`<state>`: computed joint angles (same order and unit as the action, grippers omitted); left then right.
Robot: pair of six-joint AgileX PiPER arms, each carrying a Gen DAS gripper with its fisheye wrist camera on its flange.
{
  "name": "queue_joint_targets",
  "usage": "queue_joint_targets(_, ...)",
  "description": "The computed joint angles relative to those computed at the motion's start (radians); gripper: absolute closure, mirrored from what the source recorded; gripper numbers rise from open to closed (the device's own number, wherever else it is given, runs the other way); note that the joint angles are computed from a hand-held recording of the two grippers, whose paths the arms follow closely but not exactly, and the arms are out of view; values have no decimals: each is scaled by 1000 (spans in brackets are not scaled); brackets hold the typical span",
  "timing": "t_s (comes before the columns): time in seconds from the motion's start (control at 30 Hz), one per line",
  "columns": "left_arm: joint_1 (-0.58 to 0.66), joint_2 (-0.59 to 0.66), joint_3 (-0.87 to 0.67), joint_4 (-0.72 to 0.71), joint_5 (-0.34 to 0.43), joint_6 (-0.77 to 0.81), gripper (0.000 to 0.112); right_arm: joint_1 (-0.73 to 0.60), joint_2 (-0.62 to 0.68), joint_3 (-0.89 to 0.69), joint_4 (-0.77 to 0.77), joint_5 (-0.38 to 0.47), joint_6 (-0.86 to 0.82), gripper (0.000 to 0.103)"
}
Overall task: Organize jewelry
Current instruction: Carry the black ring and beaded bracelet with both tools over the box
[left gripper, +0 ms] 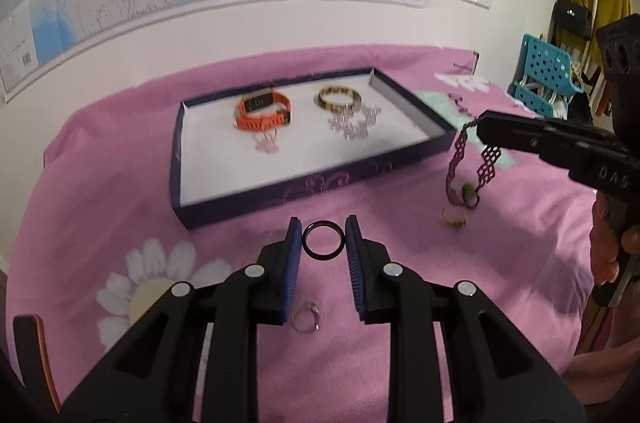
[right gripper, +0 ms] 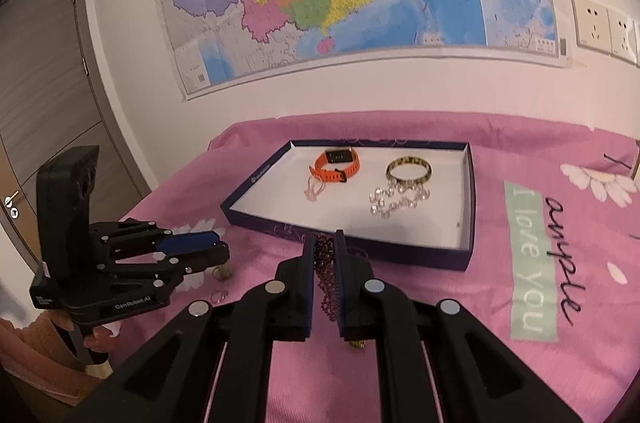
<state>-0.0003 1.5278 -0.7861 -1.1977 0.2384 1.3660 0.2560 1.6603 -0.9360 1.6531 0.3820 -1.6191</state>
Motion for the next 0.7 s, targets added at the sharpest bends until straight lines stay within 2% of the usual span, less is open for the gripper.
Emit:
queue_joint_targets(0.43, 27, 32, -108, 0, 28, -21, 90, 2, 46, -135, -80, -32, 59, 96)
queue_joint_targets(0.7, 43, 80, -192, 17, 41, -43, 90, -6, 125, -268, -233, -28, 213, 96)
